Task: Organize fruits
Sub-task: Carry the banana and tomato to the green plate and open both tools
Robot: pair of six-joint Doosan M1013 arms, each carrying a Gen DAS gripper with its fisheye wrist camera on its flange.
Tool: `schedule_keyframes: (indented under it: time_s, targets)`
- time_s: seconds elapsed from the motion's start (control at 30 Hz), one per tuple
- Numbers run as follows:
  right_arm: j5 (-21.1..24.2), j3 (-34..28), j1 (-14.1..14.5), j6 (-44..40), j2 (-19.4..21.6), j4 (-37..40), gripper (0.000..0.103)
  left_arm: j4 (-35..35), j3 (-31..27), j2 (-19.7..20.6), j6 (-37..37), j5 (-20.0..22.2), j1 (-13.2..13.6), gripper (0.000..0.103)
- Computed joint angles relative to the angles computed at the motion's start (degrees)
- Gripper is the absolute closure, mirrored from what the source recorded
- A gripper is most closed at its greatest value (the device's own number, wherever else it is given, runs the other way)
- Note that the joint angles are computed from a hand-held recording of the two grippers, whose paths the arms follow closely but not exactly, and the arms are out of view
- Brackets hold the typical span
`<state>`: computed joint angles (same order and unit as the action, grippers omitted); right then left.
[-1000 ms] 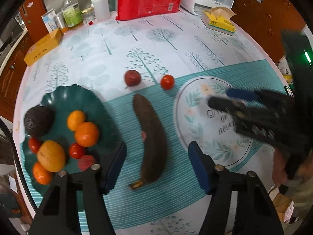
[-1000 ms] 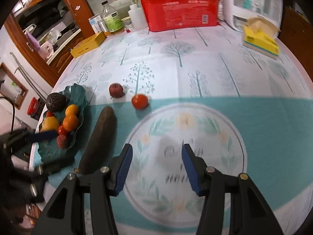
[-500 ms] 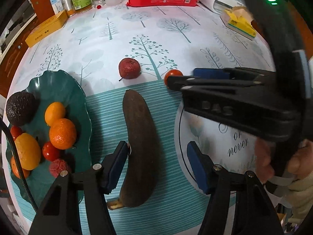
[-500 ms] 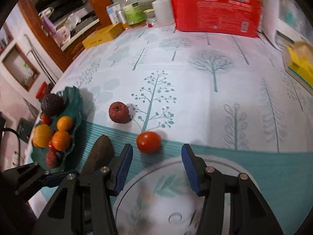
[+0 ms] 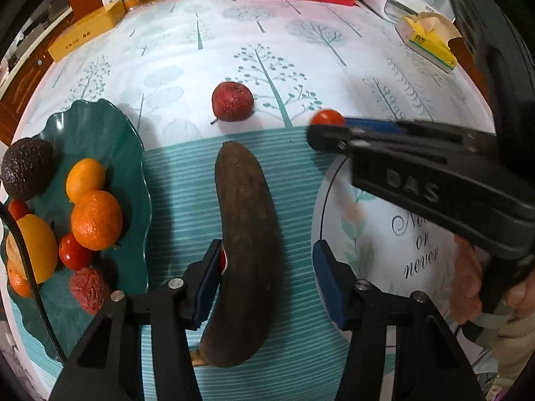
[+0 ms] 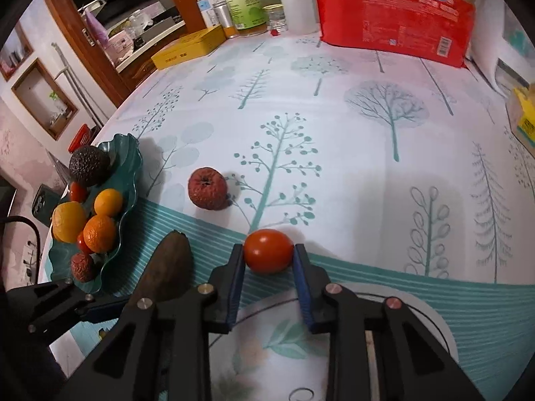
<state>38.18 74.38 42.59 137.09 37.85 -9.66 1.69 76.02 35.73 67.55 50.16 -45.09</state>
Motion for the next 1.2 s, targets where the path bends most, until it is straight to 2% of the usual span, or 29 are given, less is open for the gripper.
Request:
schedule_keyframes:
  time_s: [0.13,0.17,0.2,0.43,0.7,0.93,1.2]
  targets:
    - [-1.06,2.00,0.12,2.44,-1.27,-0.09,0.074,3.01,-0.33,0.32,-1.91,0.44,-0.48,0.060]
    - [-1.17,2.45,0.24,3.15,-1.58,-0.34,0.074,4.80,-0.53,0.43,-2.67,1.12,-0.78,0.068]
    - [-1.26,2.81,0.37,3.78,-1.87,-0.59,0.074,7.08,-0.80,0.61,-3.32,1.81,-1.17,0.071]
    - [-1.62,4.67,1.72,7.22,-3.63,-2.06,0.074,1.89,-0.01,-0.17,0.12,2.14,-0.22,0.072]
    - [-0.23,4.32,4.04,11.35,-4.93,-5.29,0.074,-1.17,3.58,-4.55,4.29,0.59,0.08,0.072]
    - [2.35,0.32,6.48,14.55,-4.66,-10.26,0.075,-0.85,6.77,-10.01,6.58,-1.44,2.19,0.072]
    - [7.91,-9.95,9.19,13.84,-0.98,-14.90,0.075,3.63,9.62,-15.11,6.12,-4.28,6.50,0.072]
